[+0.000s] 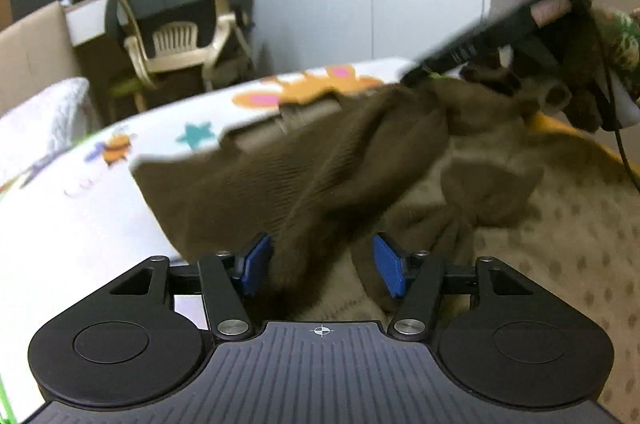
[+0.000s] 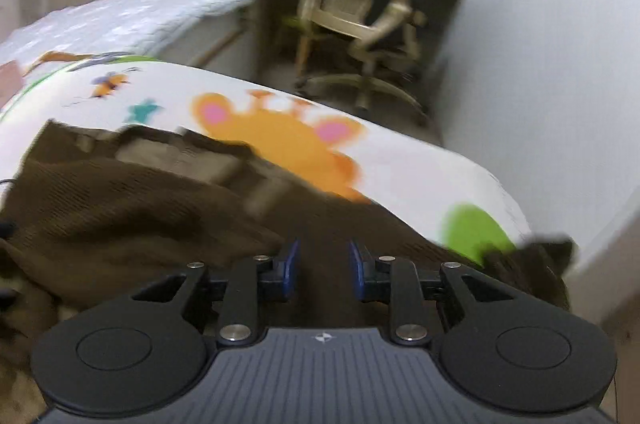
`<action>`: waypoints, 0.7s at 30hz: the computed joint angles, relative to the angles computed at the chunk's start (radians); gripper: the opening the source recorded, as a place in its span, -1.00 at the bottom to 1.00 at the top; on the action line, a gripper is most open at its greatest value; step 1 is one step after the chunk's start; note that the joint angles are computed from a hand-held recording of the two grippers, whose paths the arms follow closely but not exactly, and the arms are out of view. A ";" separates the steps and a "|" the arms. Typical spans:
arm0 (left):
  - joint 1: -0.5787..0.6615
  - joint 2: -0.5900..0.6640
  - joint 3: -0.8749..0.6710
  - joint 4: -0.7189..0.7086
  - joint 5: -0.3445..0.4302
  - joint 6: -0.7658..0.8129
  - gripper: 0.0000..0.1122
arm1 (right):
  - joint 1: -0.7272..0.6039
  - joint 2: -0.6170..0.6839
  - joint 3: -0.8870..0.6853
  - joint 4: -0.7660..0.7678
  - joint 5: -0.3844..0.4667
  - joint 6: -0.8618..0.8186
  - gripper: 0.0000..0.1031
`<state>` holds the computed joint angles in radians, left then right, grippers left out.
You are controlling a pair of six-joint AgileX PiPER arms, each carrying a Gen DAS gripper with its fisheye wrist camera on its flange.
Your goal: Fold clothes
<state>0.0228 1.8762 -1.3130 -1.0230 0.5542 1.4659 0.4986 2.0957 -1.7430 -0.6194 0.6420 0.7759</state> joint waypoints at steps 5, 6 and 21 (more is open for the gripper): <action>0.036 0.027 -0.108 0.002 0.136 -0.105 0.56 | -0.045 -0.059 0.068 0.179 -0.164 -0.058 0.13; 0.043 0.035 -0.130 -0.018 0.145 -0.112 0.58 | -0.051 -0.049 0.055 0.254 -0.180 -0.103 0.20; 0.088 0.284 -0.528 -0.012 0.220 -0.621 0.67 | 0.017 0.027 0.036 -0.050 -0.077 0.040 -0.76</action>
